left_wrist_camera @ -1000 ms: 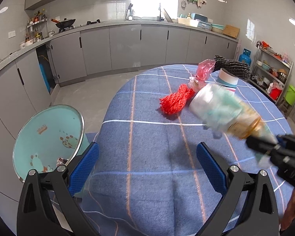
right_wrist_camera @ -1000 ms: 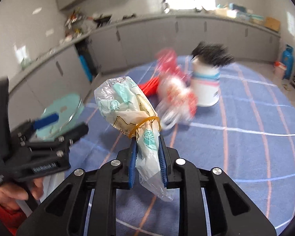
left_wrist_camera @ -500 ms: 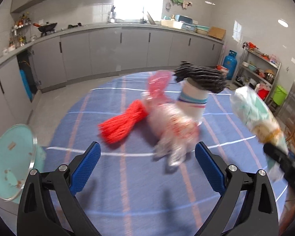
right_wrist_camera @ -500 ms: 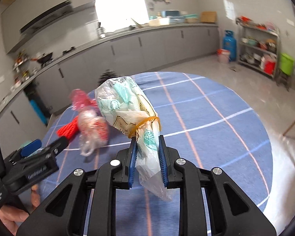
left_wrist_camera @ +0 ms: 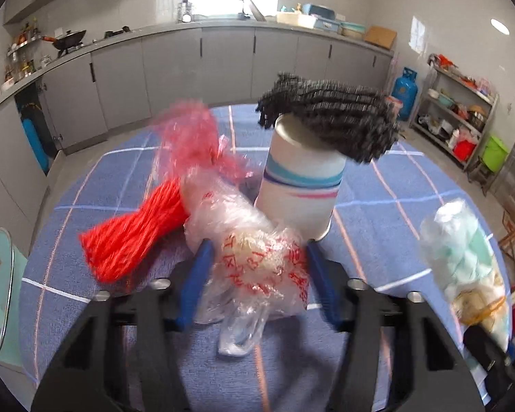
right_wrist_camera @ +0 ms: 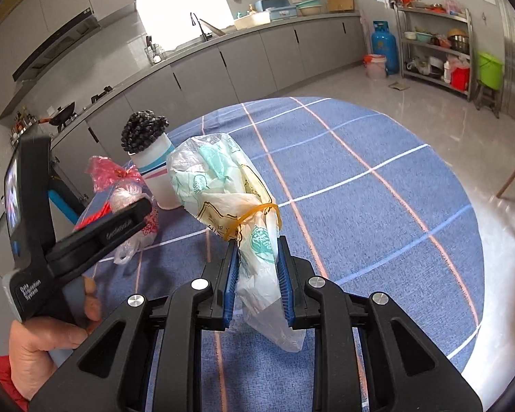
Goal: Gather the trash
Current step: 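Grasp the clear bag with red print using the left tool, then carry both clear bags over the teal bin and open both tools to release them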
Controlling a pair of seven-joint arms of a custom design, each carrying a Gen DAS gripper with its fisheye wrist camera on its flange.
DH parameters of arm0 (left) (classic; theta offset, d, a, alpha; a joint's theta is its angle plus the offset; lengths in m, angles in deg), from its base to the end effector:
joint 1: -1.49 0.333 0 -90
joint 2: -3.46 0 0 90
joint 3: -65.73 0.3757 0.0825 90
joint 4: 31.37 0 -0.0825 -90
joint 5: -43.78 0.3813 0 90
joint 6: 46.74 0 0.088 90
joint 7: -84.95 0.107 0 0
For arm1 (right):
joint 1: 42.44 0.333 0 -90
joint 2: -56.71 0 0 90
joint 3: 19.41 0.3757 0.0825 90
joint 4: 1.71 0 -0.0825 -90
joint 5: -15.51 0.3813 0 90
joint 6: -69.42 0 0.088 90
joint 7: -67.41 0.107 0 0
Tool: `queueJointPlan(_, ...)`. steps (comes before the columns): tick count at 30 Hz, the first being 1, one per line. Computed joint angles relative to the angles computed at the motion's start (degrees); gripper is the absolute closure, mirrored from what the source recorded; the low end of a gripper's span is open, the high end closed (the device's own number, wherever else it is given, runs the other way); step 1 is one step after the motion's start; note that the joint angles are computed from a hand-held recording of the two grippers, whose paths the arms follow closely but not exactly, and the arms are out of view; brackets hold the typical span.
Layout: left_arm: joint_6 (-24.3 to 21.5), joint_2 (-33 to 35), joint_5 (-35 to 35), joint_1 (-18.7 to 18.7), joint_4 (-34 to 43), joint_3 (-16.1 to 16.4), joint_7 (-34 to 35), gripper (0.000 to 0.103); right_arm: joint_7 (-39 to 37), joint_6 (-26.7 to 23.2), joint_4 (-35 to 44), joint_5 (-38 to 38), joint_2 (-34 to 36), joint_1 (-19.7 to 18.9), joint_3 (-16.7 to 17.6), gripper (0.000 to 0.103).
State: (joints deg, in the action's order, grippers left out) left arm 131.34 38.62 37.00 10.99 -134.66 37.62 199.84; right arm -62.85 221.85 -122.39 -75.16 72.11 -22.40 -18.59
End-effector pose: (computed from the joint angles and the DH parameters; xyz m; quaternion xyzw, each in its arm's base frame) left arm 0.7159 -0.1573 0.3733 -0.4886 0.7829 -0.3419 0.1772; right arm 0.5479 0.2388 0.3581 -0.3849 0.8186 -0.2797 0.3217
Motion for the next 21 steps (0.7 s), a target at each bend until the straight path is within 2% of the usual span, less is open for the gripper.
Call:
queueJointPlan(7,-0.8,0.4,-1.5,10.8,-2.8,-10.7,6.1,0.057,1.1,2.1,1.0,-0.1,1.2,-0.4,-0.1,0.08)
queueJointPlan(9,-0.7,0.6,-2.4,15.3,-4.6,-15.3,9.1,0.058,0.9,1.7,1.2,0.0,1.3,0.0,-0.1,0.08)
queueJointPlan(12,0.3,1.4,-2.8,24.0,-8.5,-23.7,14.1,0.059,1.4,1.0,1.4,-0.2,1.2,0.7,0.0,0.08)
queueJointPlan(15,0.4,2.8,-2.1,31.4,-11.7,-30.3,16.9,0.059,2.3,0.7,1.6,-0.7,1.2,1.1,0.1,0.08)
queueJointPlan(19,3.1,3.0,0.7,36.4,-15.3,-33.4,17.0,0.059,3.1,0.2,2.1,-1.1,1.5,1.8,0.5,0.08)
queueJointPlan(21,2.6,3.7,2.0,38.6,-15.9,-34.9,16.0,0.059,3.2,0.0,2.6,-1.1,1.9,2.2,0.7,0.08)
